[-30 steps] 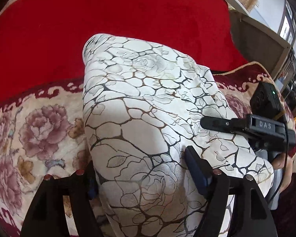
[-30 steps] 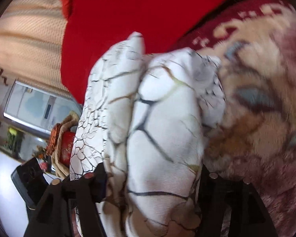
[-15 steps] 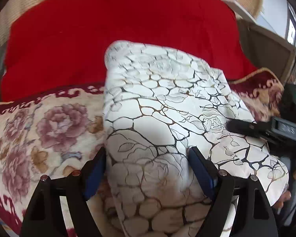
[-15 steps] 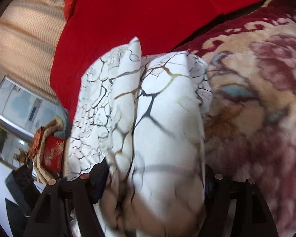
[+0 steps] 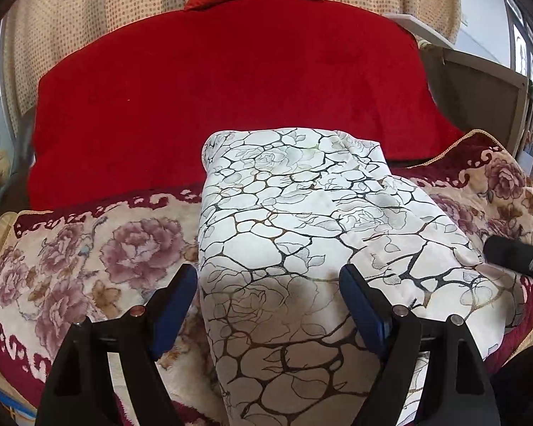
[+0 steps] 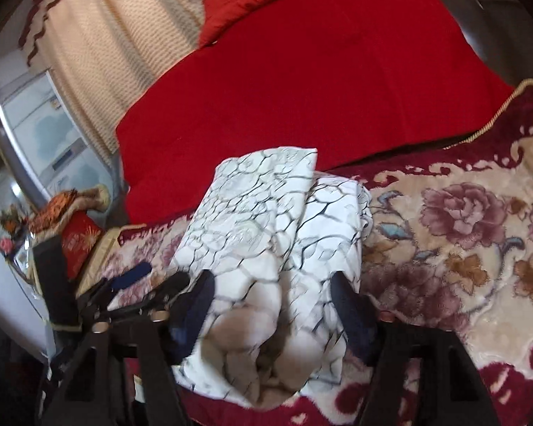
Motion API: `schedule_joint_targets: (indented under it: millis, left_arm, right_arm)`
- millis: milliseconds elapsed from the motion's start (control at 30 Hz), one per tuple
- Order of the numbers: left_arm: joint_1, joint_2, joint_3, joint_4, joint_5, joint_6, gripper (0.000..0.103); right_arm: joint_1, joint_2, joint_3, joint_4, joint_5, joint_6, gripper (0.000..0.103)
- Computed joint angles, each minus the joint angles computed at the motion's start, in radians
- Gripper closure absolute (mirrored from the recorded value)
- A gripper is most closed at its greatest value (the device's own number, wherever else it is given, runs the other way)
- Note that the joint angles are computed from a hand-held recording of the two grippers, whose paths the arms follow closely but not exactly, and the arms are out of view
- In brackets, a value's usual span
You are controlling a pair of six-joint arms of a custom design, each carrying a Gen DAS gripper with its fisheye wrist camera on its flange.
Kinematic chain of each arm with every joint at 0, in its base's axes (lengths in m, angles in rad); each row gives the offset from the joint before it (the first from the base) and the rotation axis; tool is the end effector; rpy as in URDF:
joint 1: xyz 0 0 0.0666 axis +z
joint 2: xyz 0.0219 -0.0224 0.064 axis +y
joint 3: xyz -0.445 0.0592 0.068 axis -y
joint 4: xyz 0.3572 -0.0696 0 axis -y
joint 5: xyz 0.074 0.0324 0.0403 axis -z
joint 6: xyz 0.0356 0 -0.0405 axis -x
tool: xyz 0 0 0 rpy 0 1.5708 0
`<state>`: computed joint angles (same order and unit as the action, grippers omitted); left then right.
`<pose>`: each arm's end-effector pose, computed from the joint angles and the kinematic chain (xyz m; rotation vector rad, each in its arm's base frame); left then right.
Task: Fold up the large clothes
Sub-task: 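Release the squared coat bundle and lift both grippers away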
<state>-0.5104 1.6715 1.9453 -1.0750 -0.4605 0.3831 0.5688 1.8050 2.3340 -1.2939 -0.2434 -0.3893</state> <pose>0.4889 -0.2561 0.5869 -0.0704 2.2699 0.0824 0.4825 0.3181 0.6526 -0.3441 2.4100 0.7416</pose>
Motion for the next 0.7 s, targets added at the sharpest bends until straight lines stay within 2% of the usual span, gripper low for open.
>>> schedule_joint_targets:
  millis: [100,200,267,367,500,700]
  left_arm:
    - [0.004,0.000,-0.008,0.000,-0.005,0.004,0.020]
    - [0.011,0.004,-0.014,-0.001,-0.008,0.007,0.020]
    - [0.012,0.008,-0.015,-0.010,-0.011,0.012,0.020]
    - [0.009,0.008,-0.016,-0.021,-0.023,0.023,0.020]
    - [-0.005,-0.011,-0.021,-0.040,-0.052,0.065,0.020]
    - [-0.057,-0.057,-0.020,-0.112,-0.173,0.146,0.019]
  right_arm:
    - [0.019,-0.007,-0.029,-0.014,0.032,0.014,0.055]
    - [0.033,0.019,-0.041,-0.069,0.081,0.016,0.059]
    - [0.027,0.030,-0.084,-0.081,0.075,0.000,0.060]
    - [0.030,0.005,-0.158,-0.018,0.100,0.017,0.059]
    - [0.027,-0.001,-0.155,-0.027,0.094,0.010,0.058]
    - [0.023,-0.028,-0.133,-0.028,0.092,-0.008,0.050]
